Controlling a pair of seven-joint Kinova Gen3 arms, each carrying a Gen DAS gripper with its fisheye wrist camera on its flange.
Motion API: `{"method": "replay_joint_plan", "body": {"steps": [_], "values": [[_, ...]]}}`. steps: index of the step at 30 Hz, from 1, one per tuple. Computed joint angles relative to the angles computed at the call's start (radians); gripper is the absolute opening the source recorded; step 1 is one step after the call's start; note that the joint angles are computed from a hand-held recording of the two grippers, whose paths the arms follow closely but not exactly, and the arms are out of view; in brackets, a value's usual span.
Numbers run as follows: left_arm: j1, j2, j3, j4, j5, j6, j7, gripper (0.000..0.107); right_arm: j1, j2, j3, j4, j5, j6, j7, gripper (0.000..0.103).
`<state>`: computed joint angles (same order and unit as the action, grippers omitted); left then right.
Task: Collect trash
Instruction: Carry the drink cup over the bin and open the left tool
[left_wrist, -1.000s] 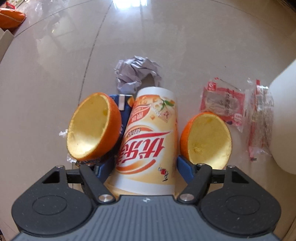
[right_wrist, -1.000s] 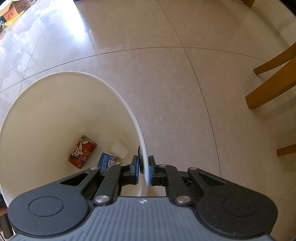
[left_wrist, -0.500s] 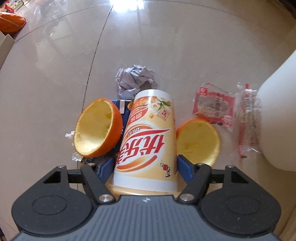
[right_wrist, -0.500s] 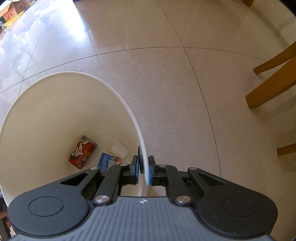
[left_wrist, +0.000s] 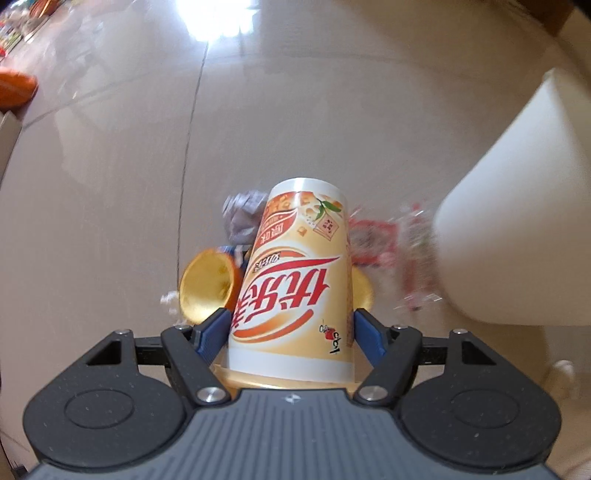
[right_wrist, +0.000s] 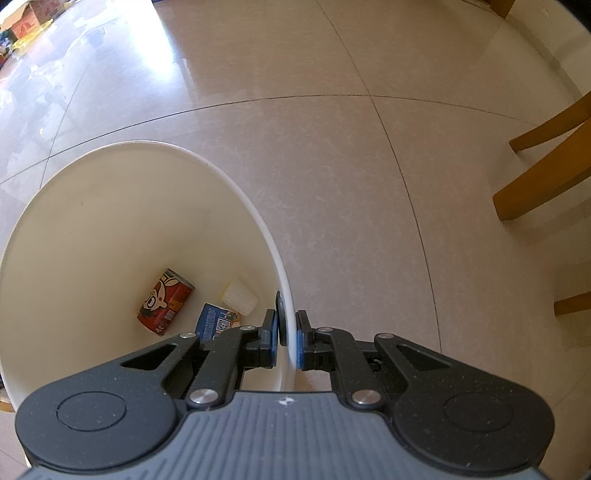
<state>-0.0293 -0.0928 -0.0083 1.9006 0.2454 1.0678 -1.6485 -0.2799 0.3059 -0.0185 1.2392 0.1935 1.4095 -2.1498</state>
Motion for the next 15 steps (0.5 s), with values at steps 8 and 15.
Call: {"method": "replay_joint_plan", "body": {"steps": [8,15], "values": [[0.03,-0.014,0.021,-0.258,0.037,0.161,0.009,0.072,-0.008,0.004,-0.001,-0.003,0.009,0.005,-0.003,0.012],[0.091,0.024,0.067,-0.435,0.08,0.188,0.074,0.072,-0.01,0.01,0.001,-0.01,0.011,0.011,-0.011,0.012]]}}
